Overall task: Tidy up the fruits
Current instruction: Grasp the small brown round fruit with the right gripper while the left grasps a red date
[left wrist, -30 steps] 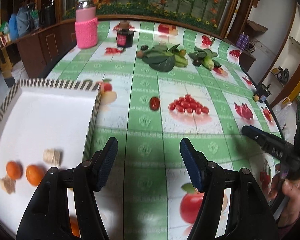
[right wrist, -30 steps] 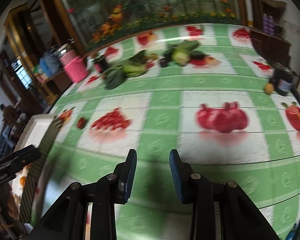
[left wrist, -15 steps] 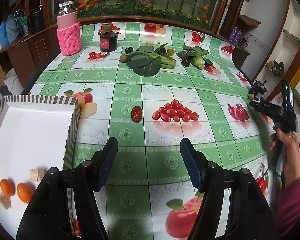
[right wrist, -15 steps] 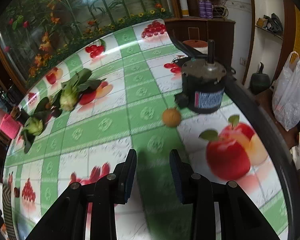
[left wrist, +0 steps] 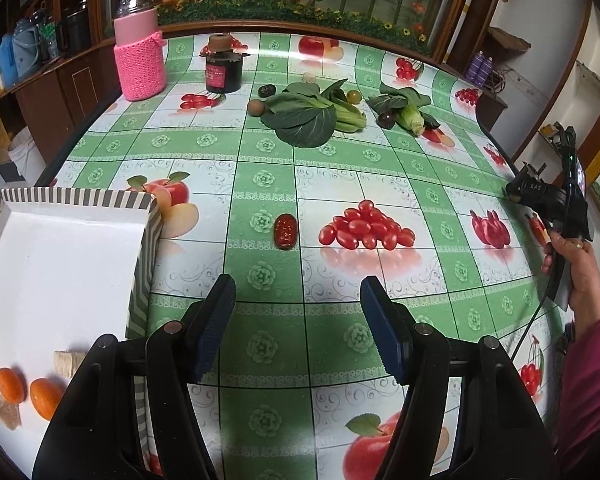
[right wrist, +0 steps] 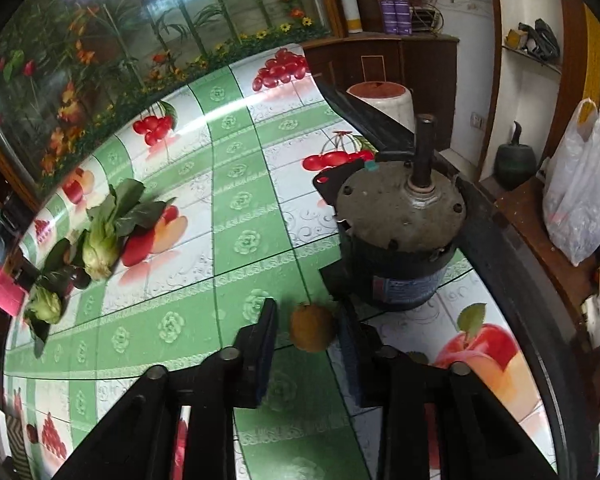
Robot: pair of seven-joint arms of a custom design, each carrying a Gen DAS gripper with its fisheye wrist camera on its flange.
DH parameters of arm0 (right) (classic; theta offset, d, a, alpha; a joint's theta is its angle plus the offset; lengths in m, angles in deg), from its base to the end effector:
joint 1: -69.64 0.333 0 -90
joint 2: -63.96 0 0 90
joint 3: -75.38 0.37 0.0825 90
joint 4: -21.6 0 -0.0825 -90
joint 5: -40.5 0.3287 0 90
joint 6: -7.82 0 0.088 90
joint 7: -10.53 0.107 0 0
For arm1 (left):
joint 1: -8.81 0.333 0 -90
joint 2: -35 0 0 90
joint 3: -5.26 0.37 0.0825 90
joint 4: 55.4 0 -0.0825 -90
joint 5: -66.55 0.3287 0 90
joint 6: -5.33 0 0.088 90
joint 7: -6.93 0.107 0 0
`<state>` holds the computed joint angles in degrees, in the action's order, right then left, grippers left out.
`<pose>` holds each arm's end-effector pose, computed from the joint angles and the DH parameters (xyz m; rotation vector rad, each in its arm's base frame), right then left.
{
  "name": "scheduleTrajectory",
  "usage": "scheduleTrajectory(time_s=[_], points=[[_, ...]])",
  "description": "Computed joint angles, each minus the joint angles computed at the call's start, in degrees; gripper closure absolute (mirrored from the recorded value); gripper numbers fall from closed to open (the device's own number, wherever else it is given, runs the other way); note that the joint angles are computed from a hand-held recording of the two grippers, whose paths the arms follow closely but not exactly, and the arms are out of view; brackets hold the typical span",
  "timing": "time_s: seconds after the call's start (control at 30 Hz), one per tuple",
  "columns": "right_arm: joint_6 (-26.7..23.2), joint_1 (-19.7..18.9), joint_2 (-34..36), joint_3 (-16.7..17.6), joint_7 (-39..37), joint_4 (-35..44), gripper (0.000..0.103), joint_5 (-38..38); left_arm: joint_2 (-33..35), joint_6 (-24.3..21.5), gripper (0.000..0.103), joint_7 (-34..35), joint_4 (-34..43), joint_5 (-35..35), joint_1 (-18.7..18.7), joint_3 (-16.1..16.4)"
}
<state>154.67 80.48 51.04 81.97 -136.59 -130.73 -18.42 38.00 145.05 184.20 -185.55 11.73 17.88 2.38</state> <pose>0.3487 0.1242 0.4158 -0.7738 2.5793 -0.7239 0.4955 0.0524 0.4380 -1.2154 2.5947 -0.9588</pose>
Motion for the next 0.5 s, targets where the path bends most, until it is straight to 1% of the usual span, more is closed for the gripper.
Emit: scheduleTrajectory(time_s=[0.03, 0.07, 0.17, 0.27, 0.33, 0.4, 0.43, 0.5], points=[[0.16, 0.24, -0.08, -0.21, -1.18, 0.02, 0.080, 0.96, -0.03, 0.06, 0.038, 0.04, -0.06, -0.04, -0.03, -0.03], [1.13, 0.20, -0.36, -0.32, -1.01, -0.29, 0.080, 0.85, -0.02, 0.07, 0.038, 0.07, -0.09, -0.05, -0.07, -0.04], [3.55, -0.04, -1.13, 0.22, 1.36, -1.23, 0.080, -0.85, 0.08, -0.20, 0.038, -0.79, 0.02, 0.46, -0.18, -0.08], [5.61, 0.47, -1.23, 1.82, 4.94, -1.11, 0.080, -3.51, 0.30, -0.60, 0.038, -2.01, 0.34, 1.37, -0.31, -0.16], [7.77, 1.06, -0.51, 3.51, 10.62, -0.20, 0.080, -7.89, 0.68, -0.57, 0.038, -3.48, 0.76, 2.33, -0.55, -0.33], [8.83, 2.67, 1.21, 4.55, 12.97, 1.97, 0.080, -10.81, 1.02, 0.73, 0.038, -3.87, 0.92, 2.15, -1.03, -0.81], [8.20, 4.01, 2.48, 5.43, 13.26, 3.83, 0.080, -11.67, 1.14, 1.32, 0.038, -4.13, 0.91, 2.19, -1.24, -0.99], [7.65, 6.48, 4.79, 6.04, 13.18, 7.03, 0.080, -13.33, 1.70, 1.42, 0.038, -4.78, 1.38, 2.66, -1.74, -1.44]])
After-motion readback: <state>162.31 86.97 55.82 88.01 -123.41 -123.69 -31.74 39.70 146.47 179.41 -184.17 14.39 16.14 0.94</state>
